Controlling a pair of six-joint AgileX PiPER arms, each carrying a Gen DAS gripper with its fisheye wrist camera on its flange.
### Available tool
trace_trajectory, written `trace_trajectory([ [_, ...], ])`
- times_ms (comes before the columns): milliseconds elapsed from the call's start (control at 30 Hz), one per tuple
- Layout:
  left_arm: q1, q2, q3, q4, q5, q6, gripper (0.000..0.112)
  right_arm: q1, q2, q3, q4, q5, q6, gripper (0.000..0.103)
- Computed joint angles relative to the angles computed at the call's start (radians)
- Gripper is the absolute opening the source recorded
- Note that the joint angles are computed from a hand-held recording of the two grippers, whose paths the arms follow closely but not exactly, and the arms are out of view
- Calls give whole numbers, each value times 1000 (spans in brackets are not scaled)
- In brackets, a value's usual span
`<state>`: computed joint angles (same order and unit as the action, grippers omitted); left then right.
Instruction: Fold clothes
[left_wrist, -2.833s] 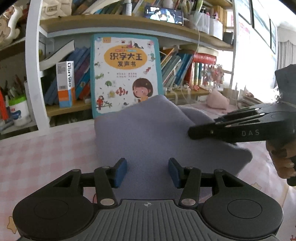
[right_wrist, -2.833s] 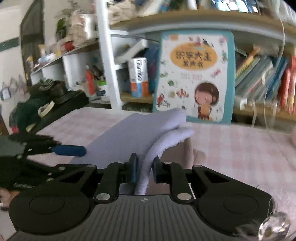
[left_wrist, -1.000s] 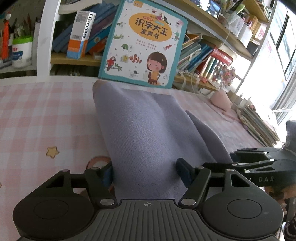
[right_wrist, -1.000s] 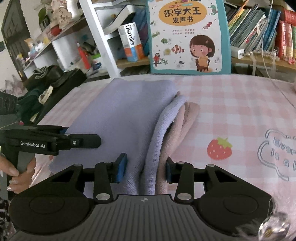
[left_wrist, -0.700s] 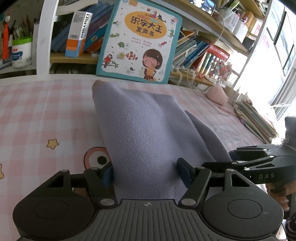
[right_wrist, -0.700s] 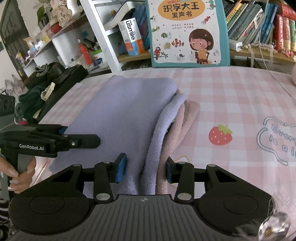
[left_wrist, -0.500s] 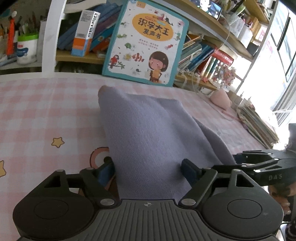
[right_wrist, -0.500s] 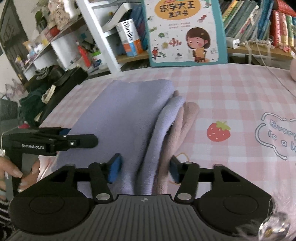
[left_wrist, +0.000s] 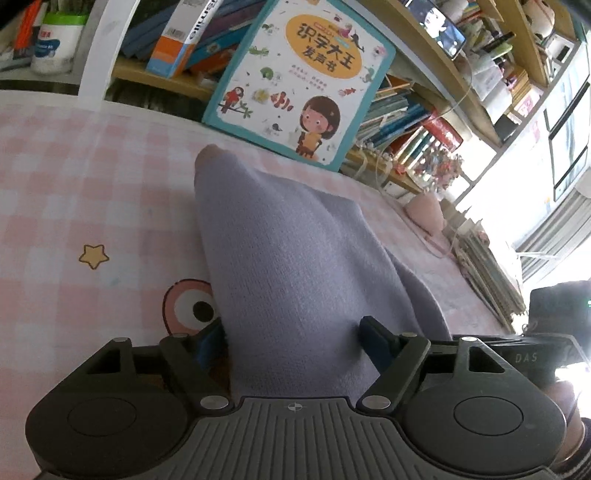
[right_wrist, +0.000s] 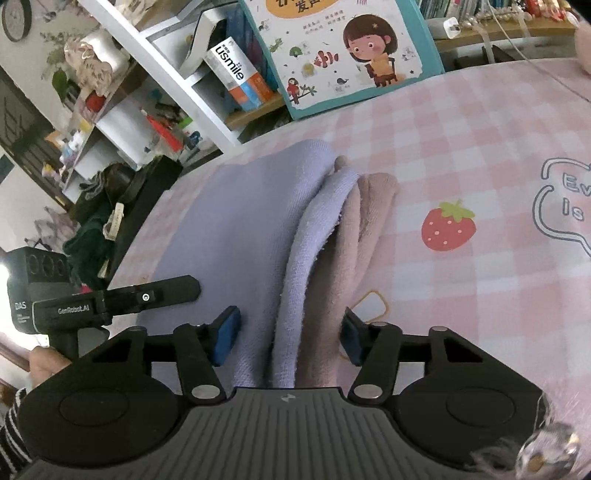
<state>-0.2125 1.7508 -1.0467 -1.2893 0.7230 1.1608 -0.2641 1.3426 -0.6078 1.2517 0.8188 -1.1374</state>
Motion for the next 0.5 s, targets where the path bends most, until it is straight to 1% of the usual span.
trace_trajectory([
  [67,-16,-21,21,-7,-33,20,71,4,-6,14,24,-9,-28,45],
  [100,-30,-38,37,-14,-61,40,69,16,-21,28,38,-30,-48,42],
  [200,-79,-95,83,-30,-154,98,65,83,-96,78,83,-135,-124,35],
  [267,-98,-123,102,-39,-190,128,64,128,-152,112,121,-197,-187,32],
  [300,-105,-136,109,-43,-204,142,64,141,-173,123,139,-214,-212,32],
  [367,-116,-158,122,-52,-227,169,64,145,-195,130,157,-215,-241,31],
  [500,-100,-161,112,-79,-210,190,64,143,-197,109,151,-208,-236,31],
])
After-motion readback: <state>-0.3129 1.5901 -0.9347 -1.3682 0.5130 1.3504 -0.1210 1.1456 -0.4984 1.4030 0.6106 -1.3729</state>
